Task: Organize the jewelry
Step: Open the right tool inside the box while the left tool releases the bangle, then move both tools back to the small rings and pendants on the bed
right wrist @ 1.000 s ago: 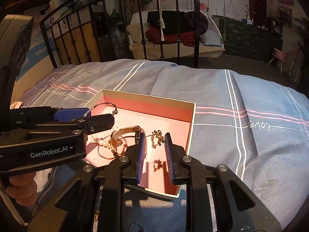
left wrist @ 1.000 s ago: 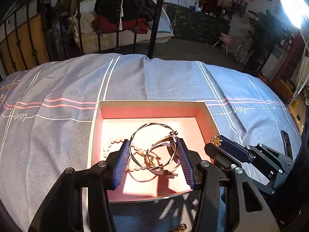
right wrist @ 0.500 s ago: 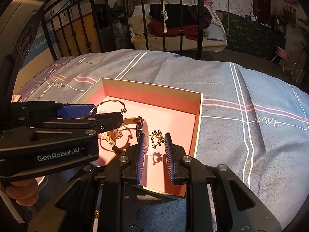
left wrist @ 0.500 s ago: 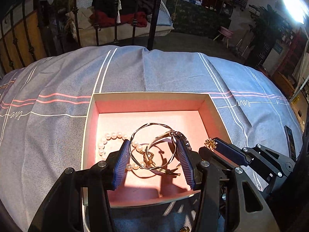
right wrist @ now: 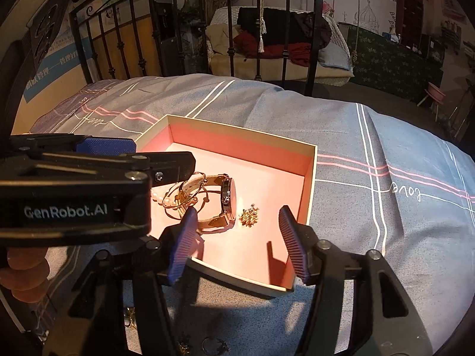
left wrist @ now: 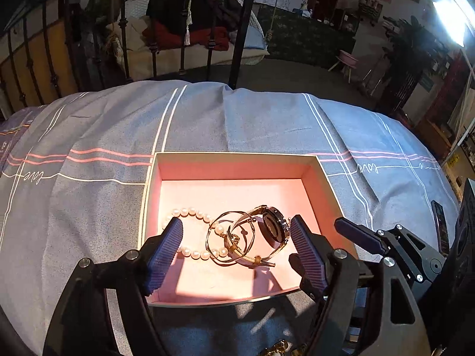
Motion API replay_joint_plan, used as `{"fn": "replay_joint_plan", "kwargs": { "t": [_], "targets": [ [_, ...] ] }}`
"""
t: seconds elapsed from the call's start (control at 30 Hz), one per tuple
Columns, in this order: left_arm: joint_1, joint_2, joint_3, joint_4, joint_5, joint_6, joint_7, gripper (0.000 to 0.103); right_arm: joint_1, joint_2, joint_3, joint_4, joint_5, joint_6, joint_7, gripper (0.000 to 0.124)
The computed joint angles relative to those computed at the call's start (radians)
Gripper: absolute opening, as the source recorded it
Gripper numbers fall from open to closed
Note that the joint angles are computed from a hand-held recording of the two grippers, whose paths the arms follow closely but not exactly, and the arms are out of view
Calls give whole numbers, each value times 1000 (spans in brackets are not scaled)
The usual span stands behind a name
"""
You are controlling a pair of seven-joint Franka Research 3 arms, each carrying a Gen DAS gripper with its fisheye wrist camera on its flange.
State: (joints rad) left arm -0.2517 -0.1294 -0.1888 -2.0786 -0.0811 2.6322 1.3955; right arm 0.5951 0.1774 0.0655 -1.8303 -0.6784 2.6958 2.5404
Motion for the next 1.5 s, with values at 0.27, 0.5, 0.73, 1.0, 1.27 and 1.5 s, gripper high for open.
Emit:
{"fn": "replay_joint_plan", "kwargs": {
  "t": [0.27, 0.5, 0.73, 1.0, 1.27, 1.5],
  "targets": [
    [-57, -221, 54, -235, -102, 64, 97, 82, -32, -212, 49, -226, -234, 53, 260, 79],
    [-112, -373, 63, -441, -70, 44, 75, 80, -93, -312, 140, -408, -173, 100, 317, 79],
    [-143, -367, 59, -463, -27, 41, 63, 80, -151, -311, 209, -440, -112, 114, 287, 78],
    [-77, -311, 13, -430, 97, 47, -38, 80, -152, -289, 216, -413, -84, 50, 232, 72],
    [-72, -324, 29, -440, 150, 48, -91, 79, -106, -213, 183, -326, -12, -20, 98, 61],
    [-85, -311, 3, -428, 177, 39, -64, 74, -71, -185, 150, -299, 28, -9, -1, 45]
  ]
}}
